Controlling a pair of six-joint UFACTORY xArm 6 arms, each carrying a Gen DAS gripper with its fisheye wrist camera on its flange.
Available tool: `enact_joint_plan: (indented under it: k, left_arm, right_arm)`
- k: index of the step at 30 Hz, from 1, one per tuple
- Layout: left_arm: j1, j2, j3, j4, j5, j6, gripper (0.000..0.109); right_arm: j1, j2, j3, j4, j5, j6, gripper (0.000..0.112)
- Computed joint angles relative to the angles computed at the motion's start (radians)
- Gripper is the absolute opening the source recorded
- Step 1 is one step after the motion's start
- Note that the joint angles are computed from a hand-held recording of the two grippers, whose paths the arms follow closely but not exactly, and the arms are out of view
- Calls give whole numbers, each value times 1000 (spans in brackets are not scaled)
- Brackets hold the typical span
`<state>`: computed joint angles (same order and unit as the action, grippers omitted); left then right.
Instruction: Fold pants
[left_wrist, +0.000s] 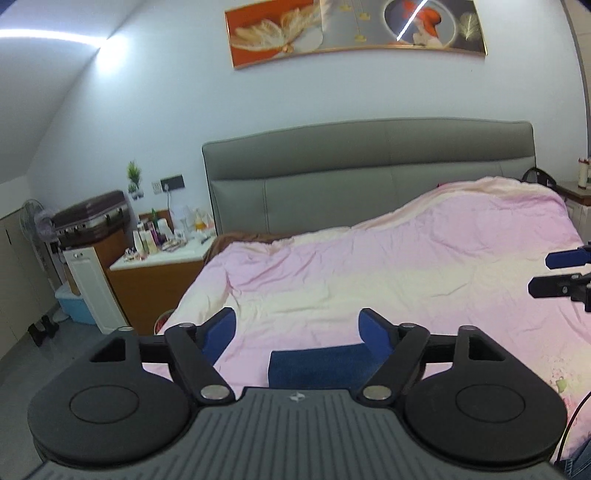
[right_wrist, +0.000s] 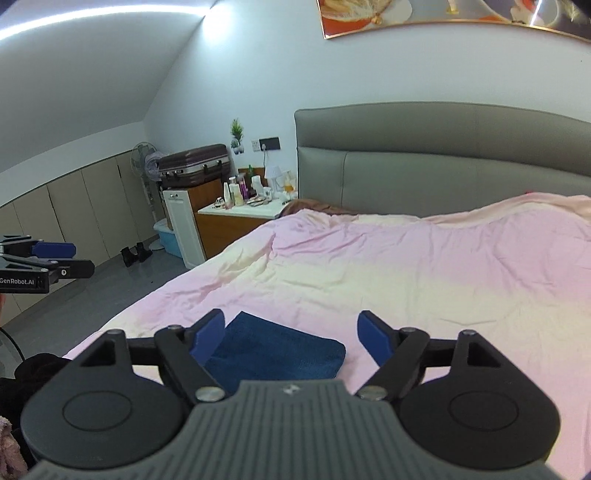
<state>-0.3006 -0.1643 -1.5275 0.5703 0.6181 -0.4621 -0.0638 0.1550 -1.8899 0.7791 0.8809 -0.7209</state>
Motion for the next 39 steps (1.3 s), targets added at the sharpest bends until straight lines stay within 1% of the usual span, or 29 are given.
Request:
enact_joint_plan:
  k: [1, 2, 4, 6, 7, 8, 9, 10, 12, 13, 14, 16, 19, 21, 23, 25, 26, 30, 34, 39]
  left_arm:
    - [-12, -29, 38, 47, -25, -53, 96]
    - [-28, -60, 78, 100, -44, -113, 98]
    - [-56, -112, 153, 199, -73, -218, 100]
    - [-101, -160, 219, 374, -65, -366, 100]
    - [-120, -175, 244, 440, -59, -411, 100]
    - [-147, -186, 260, 515, -22, -470, 100]
    - [-184, -199, 278, 593, 32, -541, 100]
    - [-207, -205, 296, 645, 62, -601, 101]
    - [-256, -229, 343, 714, 127, -727, 102]
    - [-273, -236, 364, 727, 146, -778, 102]
    - [-284, -240, 381, 722, 162, -811, 102]
    - [-294, -245, 409, 695, 180, -850, 102]
    - [-300, -242, 428, 622, 200, -866, 102]
    - [-299, -243, 439, 569, 192, -844, 102]
    - [-322, -238, 446, 549, 225, -835, 102]
    - [-342, -230, 452, 519, 243, -810, 102]
    - [-349, -226, 452, 511, 250, -806, 102]
    - [-372, -226, 465, 478, 249, -793, 102]
    - [-394, -219, 464, 475, 256, -785, 102]
    - [-401, -221, 465, 492, 263, -791, 102]
  right_arm:
    - [1, -77, 95, 19, -44, -38, 87]
    - [3, -143, 179, 35, -93, -80, 89]
    - [23, -282, 364, 71, -228, -181, 97]
    - [33, -401, 518, 125, -324, -266, 98]
    - [29, -445, 571, 156, -338, -293, 98]
    - [23, -484, 617, 186, -340, -310, 98]
    - [15, -521, 662, 201, -337, -314, 98]
    - [16, -554, 703, 189, -350, -300, 98]
    - [30, -625, 801, 159, -416, -273, 98]
    - [39, -661, 848, 147, -453, -262, 98]
    - [55, -688, 890, 140, -491, -253, 98]
    - [62, -748, 968, 119, -523, -231, 98]
    - [86, -803, 1058, 83, -579, -221, 98]
    - [104, -817, 1103, 66, -623, -227, 98]
    - [103, -822, 1125, 73, -618, -226, 98]
    - [94, -830, 1143, 87, -594, -229, 98]
    - [96, -830, 1151, 93, -601, -232, 98]
    - [97, -814, 1168, 65, -631, -212, 98]
    - [82, -811, 1171, 73, -617, -197, 98]
    - [80, -803, 1163, 76, -602, -205, 98]
